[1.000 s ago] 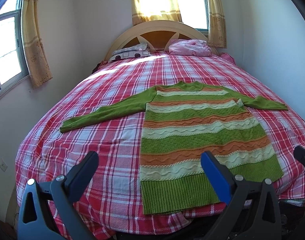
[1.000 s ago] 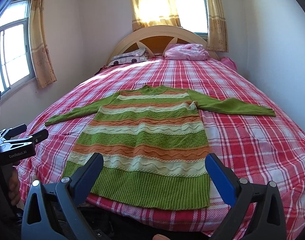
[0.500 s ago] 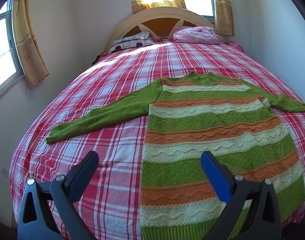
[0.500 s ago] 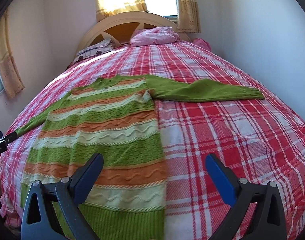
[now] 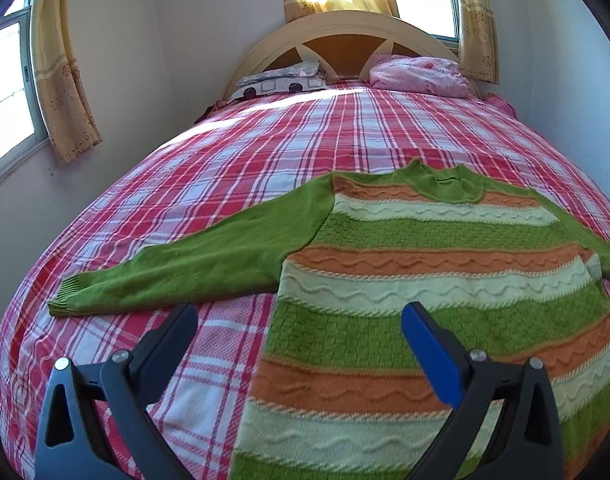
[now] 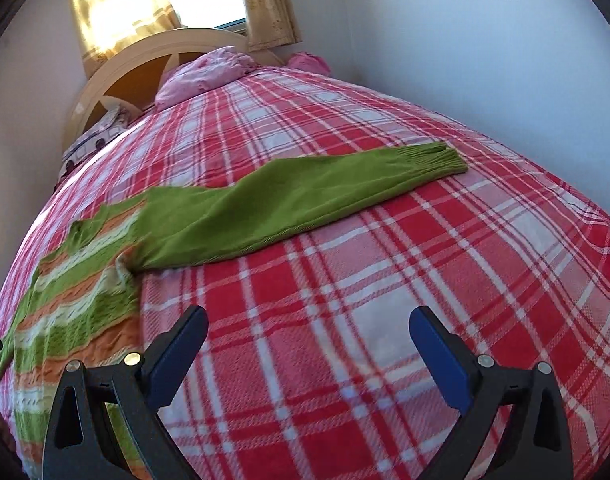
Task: Fold small clothes
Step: 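Grasp the cuff of the green sleeve nearest the right tool and lift it, then carry the held sleeve across the sweater body toward the other sleeve with the right tool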
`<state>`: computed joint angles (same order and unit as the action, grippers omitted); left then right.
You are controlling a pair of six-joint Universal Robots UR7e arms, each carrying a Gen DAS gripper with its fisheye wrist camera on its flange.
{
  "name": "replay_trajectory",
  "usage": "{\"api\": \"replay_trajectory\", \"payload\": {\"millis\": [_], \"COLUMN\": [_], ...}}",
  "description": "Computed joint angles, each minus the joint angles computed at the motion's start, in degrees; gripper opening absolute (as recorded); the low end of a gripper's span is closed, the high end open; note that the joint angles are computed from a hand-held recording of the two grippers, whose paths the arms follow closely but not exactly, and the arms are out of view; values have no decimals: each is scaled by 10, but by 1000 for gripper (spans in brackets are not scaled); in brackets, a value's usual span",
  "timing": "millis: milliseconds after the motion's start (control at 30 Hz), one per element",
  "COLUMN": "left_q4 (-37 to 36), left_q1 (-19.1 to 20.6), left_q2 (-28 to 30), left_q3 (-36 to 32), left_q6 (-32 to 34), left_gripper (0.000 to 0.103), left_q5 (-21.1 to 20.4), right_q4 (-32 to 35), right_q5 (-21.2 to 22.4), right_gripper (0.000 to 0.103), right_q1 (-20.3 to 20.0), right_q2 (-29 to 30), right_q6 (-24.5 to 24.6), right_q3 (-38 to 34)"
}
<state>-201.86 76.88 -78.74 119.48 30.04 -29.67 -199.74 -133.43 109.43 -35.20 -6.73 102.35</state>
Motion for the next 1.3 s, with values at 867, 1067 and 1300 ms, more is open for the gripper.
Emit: {"api": "replay_trajectory", "payload": {"millis": [867,1067,1300], "left_q4": [50,45,25], "left_q1": [61,58,58], "left_q2": [102,94,74], "left_q3": [-133,-128,-127], "left_q6": [-16,-11,12], "left_gripper": [103,103,103], "left_q5": [0,-4,-5], "right_q4": [103,94,78], "right_q5": [119,116,118], "right_gripper": [12,8,7], "right_q1": [-148,-128,-73], "right_q2": [-23,-24,-12], "right_q6": [180,131,64], "right_q3": [-160,-162,-197]}}
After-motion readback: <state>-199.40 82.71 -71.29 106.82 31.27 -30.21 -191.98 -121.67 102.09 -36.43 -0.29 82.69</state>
